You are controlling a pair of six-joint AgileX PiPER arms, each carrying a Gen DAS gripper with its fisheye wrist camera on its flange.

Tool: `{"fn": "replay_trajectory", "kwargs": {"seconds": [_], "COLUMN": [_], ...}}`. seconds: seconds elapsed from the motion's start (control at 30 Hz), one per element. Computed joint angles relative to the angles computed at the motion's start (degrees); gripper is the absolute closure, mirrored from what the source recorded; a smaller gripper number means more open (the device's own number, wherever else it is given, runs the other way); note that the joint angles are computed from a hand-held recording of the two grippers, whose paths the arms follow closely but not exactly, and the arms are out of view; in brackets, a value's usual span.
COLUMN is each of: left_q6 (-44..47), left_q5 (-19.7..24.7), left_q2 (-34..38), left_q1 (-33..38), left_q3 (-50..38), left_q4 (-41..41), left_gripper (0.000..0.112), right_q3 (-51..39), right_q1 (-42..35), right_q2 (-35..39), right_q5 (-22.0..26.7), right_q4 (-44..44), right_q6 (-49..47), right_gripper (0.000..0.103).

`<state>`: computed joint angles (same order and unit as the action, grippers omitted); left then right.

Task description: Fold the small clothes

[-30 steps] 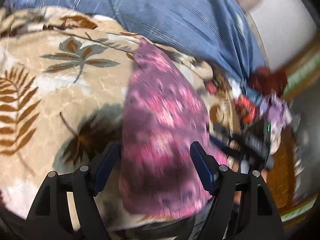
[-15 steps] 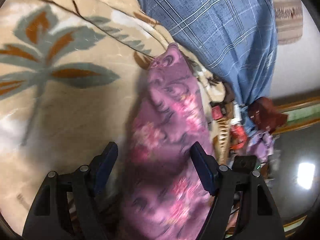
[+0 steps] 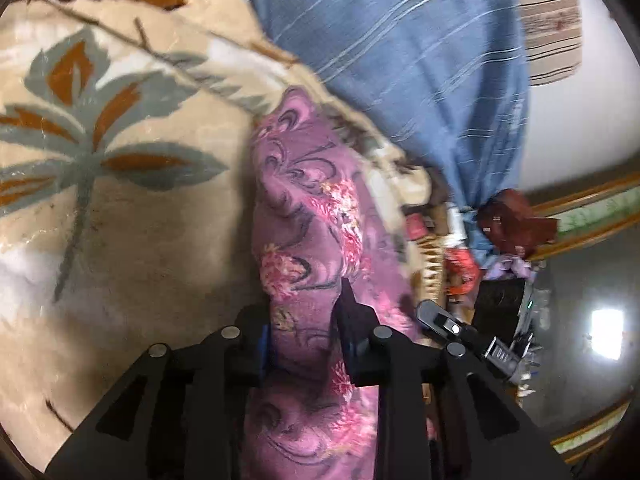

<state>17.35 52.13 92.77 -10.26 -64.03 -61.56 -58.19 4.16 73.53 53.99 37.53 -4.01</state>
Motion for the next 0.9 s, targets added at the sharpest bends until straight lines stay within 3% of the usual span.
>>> {"fn": "replay_trajectory", "kwargs": {"seconds": [0.1, 0.13, 0.17, 0.2, 0.23, 0.27, 0.37, 0.47, 0.53, 0.63, 0.67, 0.7, 0.73, 0.77, 0.87, 0.9], "left_q6": [1.29, 2.06, 1.5, 1.33, 1.02, 0.53, 1.98, -0.09, -0.87, -4.27, -5.47, -7.56, -11.27, -12.93, -6.61, -4.2], "left_q5": [-0.73, -0.82, -0.7, -0.44, 0.31, 0.36, 4.51, 6.57, 8.26, 7.31, 6.34, 5.02, 4.89, 4.77, 5.18, 4.46], "left_q2": [0.67, 1.33, 2.11, 2.39, 2.34, 1.29, -3.19, -5.82, -3.44, 1.72, 4.21, 6.83, 8.42, 10.11, 5.95, 2.38], "left_q1": [0.41, 0.49, 0.16, -0.18, -0.36, -0.26, 2.98, 5.98, 8.35, 8.89, 8.45, 7.15, 5.75, 5.32, 8.44, 9.98], "left_q3": [0.99, 1.17, 0.63, 0.25, -0.32, -0.1, -0.02, -4.0, -9.34, -16.74, -18.9, -20.85, -22.76, -22.6, -15.22, -11.26], "left_q4": [-1.94, -3.17, -2.98, -2.85, -2.47, -1.95, -3.43, 0.25, 0.5, 5.17, 7.1, 11.32, 16.35, 19.13, 14.28, 12.75], "left_gripper": [0.062, 0.062, 0.063, 0.085, 0.094, 0.096, 0.097, 0.097, 0.097, 0.095, 0.091, 0.08, 0.074, 0.074, 0.068, 0.057], "right_q3": [-0.89, -0.78, -0.19, 0.03, -0.16, -0.2, -3.01, -10.25, -15.62, -23.02, -25.11, -26.98, -28.14, -29.14, -25.51, -22.02], "right_q1": [0.74, 0.6, -0.28, -0.72, -1.22, -1.7, 2.43, 6.2, 7.81, 7.85, 7.43, 7.13, 7.34, 7.68, 6.34, 5.73], "right_q2": [3.56, 4.18, 4.8, 5.18, 6.06, 6.7, 4.82, 4.59, 7.4, 15.09, 18.62, 22.02, 24.51, 27.13, 27.52, 23.47], "right_q5": [-0.01, 0.07, -0.22, -0.14, 1.1, 2.5, 1.93, 2.64, 2.95, 2.16, 1.69, 1.69, 1.27, 1.03, 0.55, -0.62], "right_q4": [-2.24, -1.8, 0.77, 2.48, 4.4, 6.52, 1.6, -0.56, -1.83, 0.56, 2.01, 2.27, 0.26, -3.83, -2.37, -1.02], "right_q6": [1.29, 0.42, -2.27, -4.0, -5.86, -7.03, -2.45, 0.53, 1.94, 0.92, -0.72, -1.67, -0.51, 2.56, 5.03, 3.61], "right_gripper": [0.034, 0.033, 0.034, 0.037, 0.069, 0.087, 0.087, 0.088, 0.088, 0.087, 0.085, 0.081, 0.072, 0.069, 0.069, 0.069]}}
